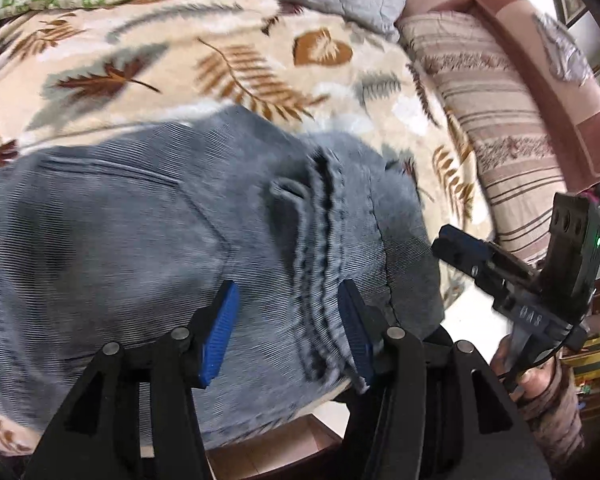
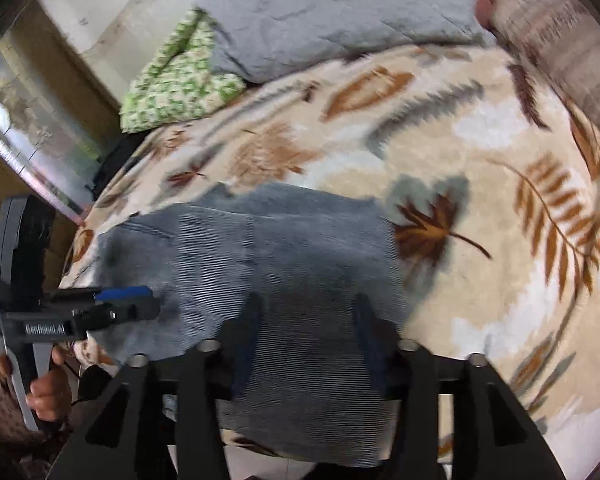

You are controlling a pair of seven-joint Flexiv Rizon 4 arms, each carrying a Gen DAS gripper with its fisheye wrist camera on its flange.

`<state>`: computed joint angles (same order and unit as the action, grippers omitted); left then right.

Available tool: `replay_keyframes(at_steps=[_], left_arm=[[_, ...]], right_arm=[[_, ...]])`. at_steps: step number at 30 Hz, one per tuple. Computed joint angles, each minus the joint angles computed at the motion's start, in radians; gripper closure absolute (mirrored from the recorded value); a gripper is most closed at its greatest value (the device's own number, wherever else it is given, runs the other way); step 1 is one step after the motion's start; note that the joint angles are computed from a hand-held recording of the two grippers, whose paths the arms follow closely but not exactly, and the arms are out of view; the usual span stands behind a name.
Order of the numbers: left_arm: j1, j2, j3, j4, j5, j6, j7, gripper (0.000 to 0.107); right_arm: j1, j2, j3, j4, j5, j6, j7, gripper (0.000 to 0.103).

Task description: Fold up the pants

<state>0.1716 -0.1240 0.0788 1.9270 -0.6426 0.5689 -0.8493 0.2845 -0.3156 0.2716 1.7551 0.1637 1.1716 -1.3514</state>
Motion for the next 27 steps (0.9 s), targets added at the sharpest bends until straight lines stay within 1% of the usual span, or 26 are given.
replay_keyframes(at_steps=[2,5,10,13,14,16,17,19,24,27], left_arm=[[0.039,-0.007,0.020,-0.035,-0.015,-0.058,0.022,0.050],[0.104,-0.031,0.052,-0.085,-0.031,-0.096,0.041,0.047],[0.225,-0.103,0.086,-0.191,-0.017,-0.171,0.025,0.045],[0.299,-0.158,0.096,-0.250,-0.013,-0.223,0.003,0.044],[0.317,-0.170,0.095,-0.262,-0.015,-0.236,-0.002,0.044],[0.359,-0.206,0.091,-0.294,-0.023,-0.278,-0.012,0.043],[0.375,-0.218,0.088,-0.304,-0.026,-0.294,-0.015,0.042],[0.405,-0.252,0.079,-0.332,-0.034,-0.337,-0.025,0.039],[0.439,-0.323,0.050,-0.400,-0.030,-0.420,-0.052,0.039],[0.442,-0.358,0.030,-0.442,-0.037,-0.445,-0.074,0.039]], right_arm=[[0.030,-0.002,0.014,-0.019,-0.022,-0.003,-0.007,0.040],[0.079,-0.022,0.038,-0.064,-0.047,-0.033,-0.024,0.038],[0.188,-0.091,0.062,-0.160,-0.116,-0.102,-0.051,0.036],[0.268,-0.139,0.058,-0.216,-0.179,-0.130,-0.058,0.033],[0.303,-0.157,0.051,-0.233,-0.214,-0.135,-0.057,0.032],[0.346,-0.180,0.042,-0.255,-0.258,-0.146,-0.061,0.031],[0.382,-0.196,0.027,-0.267,-0.301,-0.150,-0.056,0.030],[0.428,-0.219,0.008,-0.277,-0.361,-0.154,-0.048,0.029],[0.530,-0.260,-0.078,-0.281,-0.542,-0.153,0.021,0.027],[0.589,-0.279,-0.146,-0.265,-0.679,-0.143,0.100,0.027]])
